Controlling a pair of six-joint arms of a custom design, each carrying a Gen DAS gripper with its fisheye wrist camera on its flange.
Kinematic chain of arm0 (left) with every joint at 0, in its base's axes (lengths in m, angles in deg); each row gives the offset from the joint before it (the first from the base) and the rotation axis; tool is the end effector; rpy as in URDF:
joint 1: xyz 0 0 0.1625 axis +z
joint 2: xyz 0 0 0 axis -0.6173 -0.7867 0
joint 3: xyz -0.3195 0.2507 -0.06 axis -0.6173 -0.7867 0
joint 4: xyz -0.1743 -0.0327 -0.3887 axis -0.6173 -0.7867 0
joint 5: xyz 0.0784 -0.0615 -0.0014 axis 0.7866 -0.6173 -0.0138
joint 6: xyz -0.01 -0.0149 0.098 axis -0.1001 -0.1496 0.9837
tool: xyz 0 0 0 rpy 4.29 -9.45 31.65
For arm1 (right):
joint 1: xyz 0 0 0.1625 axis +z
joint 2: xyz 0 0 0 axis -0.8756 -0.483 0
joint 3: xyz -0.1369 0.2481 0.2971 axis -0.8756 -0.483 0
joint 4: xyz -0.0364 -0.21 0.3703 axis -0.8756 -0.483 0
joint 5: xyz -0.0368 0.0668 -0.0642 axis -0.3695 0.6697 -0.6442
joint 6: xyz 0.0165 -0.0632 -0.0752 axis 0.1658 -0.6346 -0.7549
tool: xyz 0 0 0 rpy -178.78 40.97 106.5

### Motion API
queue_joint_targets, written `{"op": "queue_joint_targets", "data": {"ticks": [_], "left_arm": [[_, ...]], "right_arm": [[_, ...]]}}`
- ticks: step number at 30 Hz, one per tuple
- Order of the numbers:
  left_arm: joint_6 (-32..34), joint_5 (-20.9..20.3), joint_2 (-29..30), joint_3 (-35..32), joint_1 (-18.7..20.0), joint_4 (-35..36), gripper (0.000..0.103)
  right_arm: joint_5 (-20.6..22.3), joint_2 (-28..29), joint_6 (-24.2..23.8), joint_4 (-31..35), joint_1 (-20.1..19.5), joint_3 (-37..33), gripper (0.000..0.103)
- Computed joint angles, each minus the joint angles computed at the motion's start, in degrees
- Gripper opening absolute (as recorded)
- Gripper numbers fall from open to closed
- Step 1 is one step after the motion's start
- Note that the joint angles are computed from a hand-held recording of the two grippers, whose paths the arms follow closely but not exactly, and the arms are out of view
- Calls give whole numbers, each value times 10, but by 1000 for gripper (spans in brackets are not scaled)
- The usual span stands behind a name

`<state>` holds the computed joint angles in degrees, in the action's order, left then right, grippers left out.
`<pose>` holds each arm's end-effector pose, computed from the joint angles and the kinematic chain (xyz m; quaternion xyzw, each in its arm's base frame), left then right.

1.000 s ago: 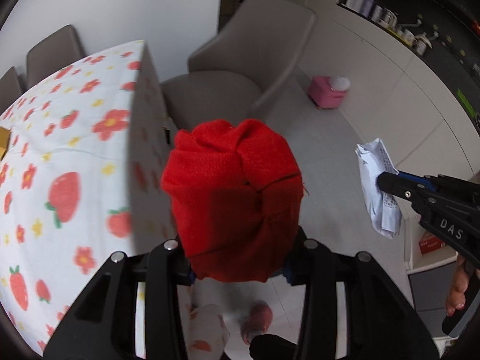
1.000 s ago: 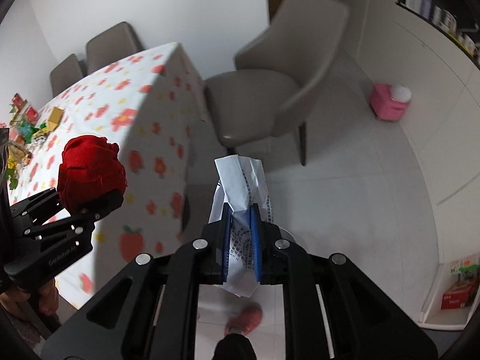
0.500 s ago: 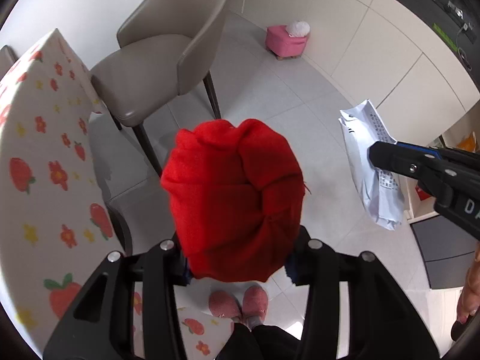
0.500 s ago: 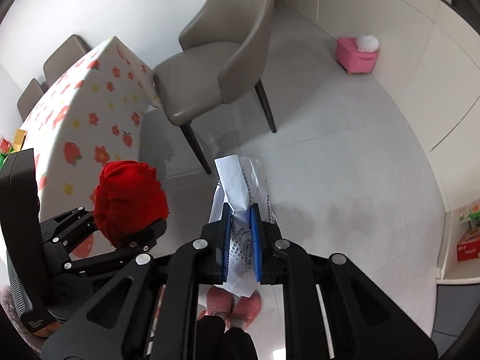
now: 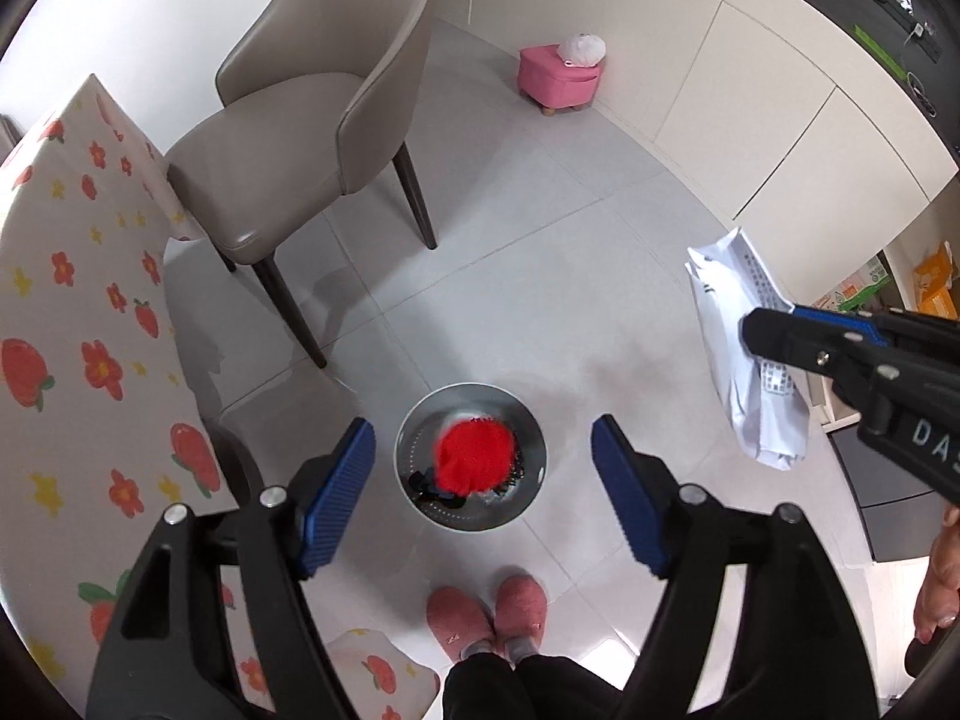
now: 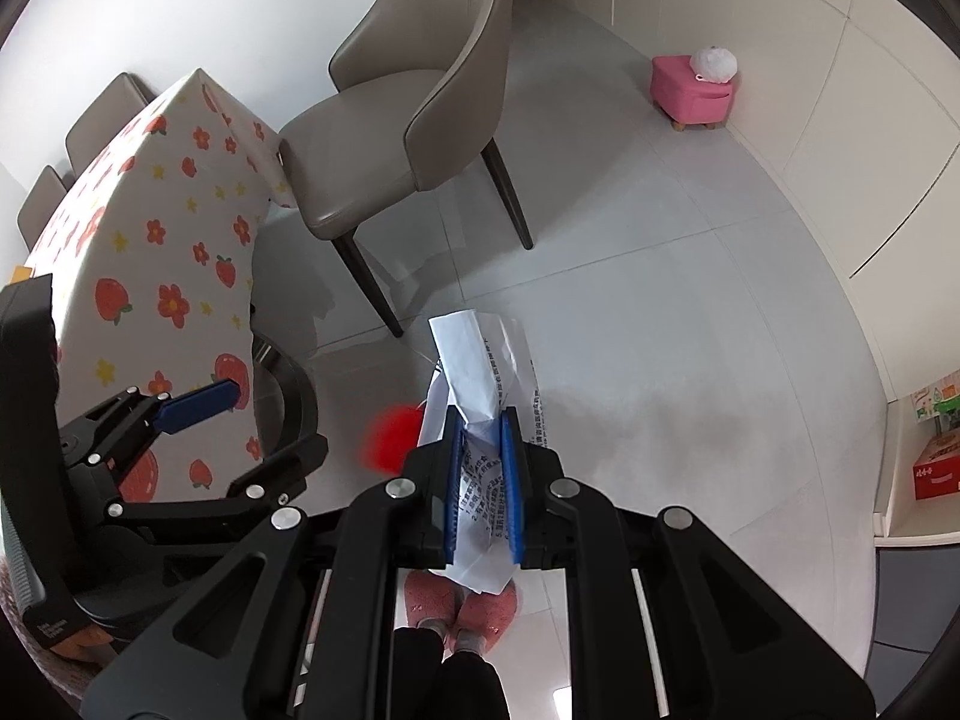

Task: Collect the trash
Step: 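Carry both items to the bin and open the left tool over it, then lower the white paper into the bin and open the right tool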

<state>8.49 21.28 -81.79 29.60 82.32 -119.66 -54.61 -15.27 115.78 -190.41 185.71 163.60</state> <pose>-0.2894 -0.5402 0.3131 0.3013 0.9118 -0.0757 0.2683 0.4109 -0.4857 0.2294 -0.0117 -0.9226 0.2336 0.3068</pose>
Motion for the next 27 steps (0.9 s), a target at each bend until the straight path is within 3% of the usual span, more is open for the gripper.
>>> {"op": "queue_joint_targets", "data": {"ticks": [16,21,27], "left_arm": [[-53,48,-45,-1,23,39,74],[-64,48,-45,1,31,34,74],[-68,56,-45,-3,36,38,74]], "right_arm": [[72,95,-90,-94,-57,-2,12],[67,119,-100,-118,-62,-7,12],[55,126,-102,-101,-58,-22,18]]}}
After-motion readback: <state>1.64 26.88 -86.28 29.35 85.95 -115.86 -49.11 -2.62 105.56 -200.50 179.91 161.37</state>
